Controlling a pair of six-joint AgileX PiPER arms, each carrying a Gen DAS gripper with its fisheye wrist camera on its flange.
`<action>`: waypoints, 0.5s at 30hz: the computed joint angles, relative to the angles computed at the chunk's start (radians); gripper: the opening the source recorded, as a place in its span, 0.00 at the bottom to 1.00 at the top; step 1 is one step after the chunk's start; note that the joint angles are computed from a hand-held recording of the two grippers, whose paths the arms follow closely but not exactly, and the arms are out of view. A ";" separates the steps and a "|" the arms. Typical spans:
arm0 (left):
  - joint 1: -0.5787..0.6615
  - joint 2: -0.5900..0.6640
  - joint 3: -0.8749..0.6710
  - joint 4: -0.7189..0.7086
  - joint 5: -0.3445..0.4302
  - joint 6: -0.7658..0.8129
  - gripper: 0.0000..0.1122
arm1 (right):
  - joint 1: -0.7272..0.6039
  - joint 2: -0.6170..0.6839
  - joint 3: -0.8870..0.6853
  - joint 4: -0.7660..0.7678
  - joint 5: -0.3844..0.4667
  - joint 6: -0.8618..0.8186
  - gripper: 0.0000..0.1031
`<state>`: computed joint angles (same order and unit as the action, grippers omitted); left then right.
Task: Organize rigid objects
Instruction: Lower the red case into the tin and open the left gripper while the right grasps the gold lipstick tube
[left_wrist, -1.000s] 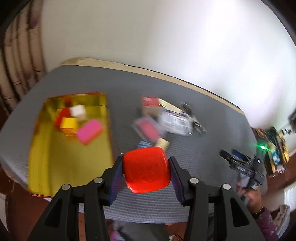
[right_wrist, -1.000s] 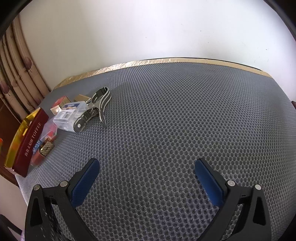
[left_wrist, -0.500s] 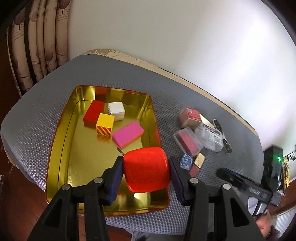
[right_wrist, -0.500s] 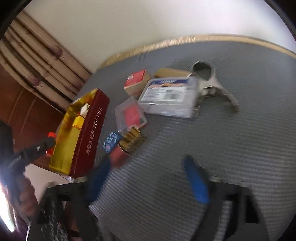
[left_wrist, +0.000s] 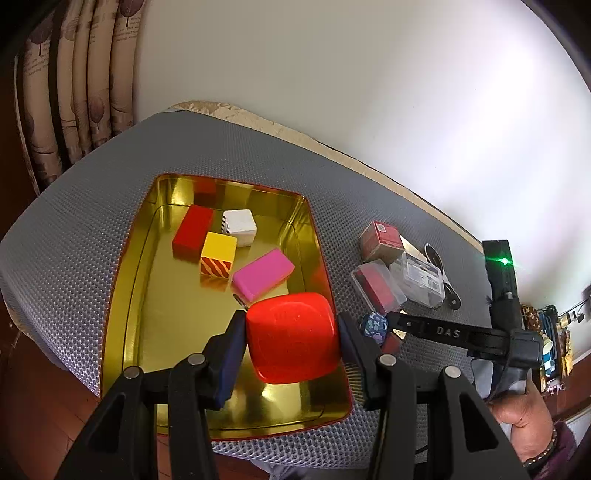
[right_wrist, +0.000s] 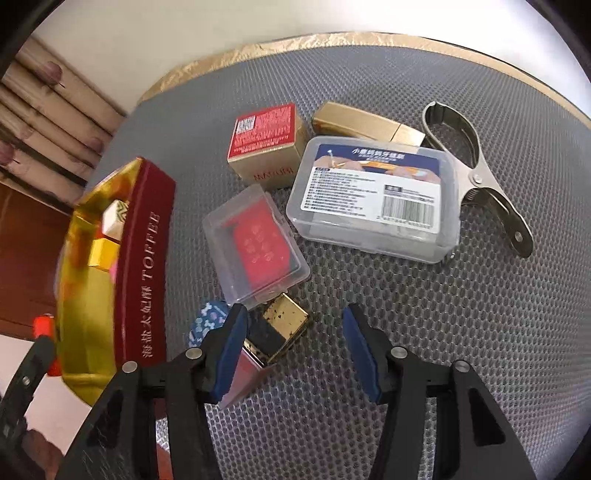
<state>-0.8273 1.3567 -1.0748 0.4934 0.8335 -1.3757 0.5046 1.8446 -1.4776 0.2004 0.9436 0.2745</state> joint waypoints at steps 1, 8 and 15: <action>0.000 0.001 0.001 -0.001 -0.001 0.003 0.44 | 0.021 0.014 -0.023 -0.035 0.015 0.033 0.51; 0.000 0.003 0.014 0.017 0.000 -0.003 0.44 | 0.190 0.083 -0.118 -0.260 0.127 0.099 0.45; 0.024 -0.008 0.029 0.003 -0.014 0.014 0.44 | 0.126 0.012 -0.024 -0.125 0.089 0.080 0.41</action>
